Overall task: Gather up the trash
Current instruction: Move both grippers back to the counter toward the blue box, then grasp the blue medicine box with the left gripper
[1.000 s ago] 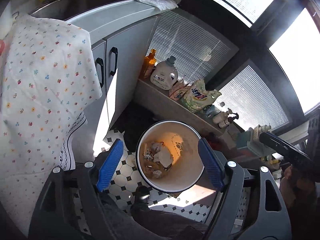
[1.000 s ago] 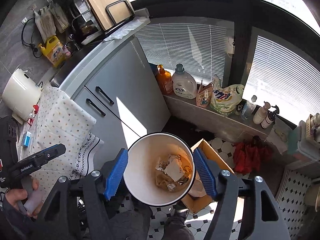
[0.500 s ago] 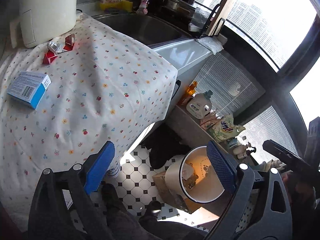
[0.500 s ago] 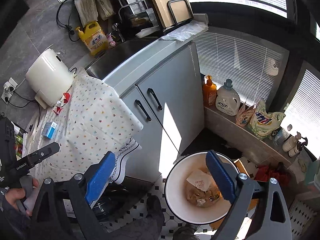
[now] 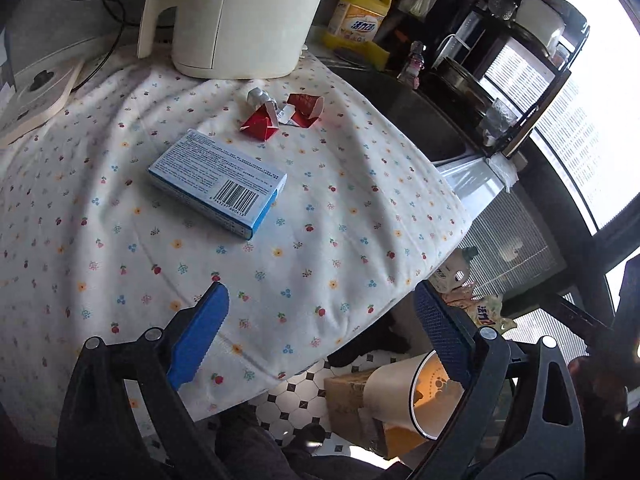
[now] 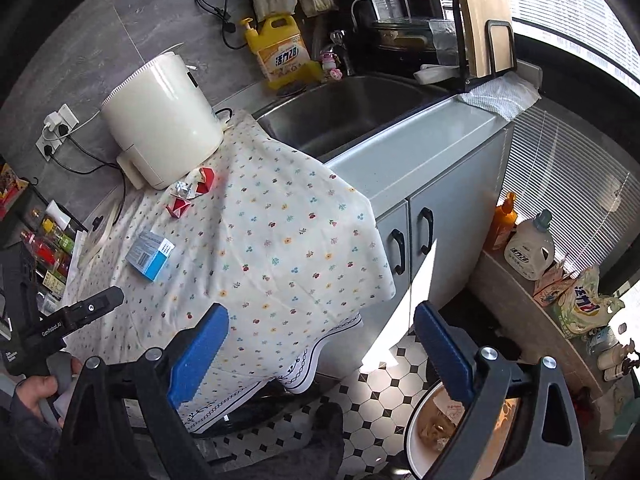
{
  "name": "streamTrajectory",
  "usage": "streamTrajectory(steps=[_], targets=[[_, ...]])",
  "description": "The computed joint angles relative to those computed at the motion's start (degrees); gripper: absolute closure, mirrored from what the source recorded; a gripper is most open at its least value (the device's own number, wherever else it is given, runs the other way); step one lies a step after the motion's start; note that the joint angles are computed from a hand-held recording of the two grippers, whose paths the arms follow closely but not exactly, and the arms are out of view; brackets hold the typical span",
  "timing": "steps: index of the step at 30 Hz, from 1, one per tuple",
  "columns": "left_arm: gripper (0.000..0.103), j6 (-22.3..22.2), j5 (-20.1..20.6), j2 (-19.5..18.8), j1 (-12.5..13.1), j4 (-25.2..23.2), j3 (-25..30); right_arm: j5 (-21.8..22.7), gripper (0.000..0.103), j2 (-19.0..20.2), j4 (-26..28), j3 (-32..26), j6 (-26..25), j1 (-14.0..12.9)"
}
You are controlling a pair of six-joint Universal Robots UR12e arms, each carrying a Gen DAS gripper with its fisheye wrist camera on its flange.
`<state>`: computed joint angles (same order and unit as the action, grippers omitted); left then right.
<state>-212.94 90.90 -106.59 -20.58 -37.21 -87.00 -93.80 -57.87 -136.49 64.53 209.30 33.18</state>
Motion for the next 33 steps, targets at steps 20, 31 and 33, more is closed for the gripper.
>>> streamTrajectory(steps=[20, 31, 33], targets=[[0.006, -5.07, -7.95, -5.16, 6.01, -1.7, 3.85, -5.78, 0.011, 5.41, 7.33, -9.92, 2.73, 0.82], [0.006, -2.22, -3.09, -9.27, 5.88, -7.44, 10.77, -8.82, 0.011, 5.78, 8.68, -10.56, 6.33, 0.87], [0.006, -1.8, -1.38, -10.01, 5.53, -8.7, 12.04, -9.29, 0.011, 5.66, 8.88, -10.38, 7.01, 0.84]])
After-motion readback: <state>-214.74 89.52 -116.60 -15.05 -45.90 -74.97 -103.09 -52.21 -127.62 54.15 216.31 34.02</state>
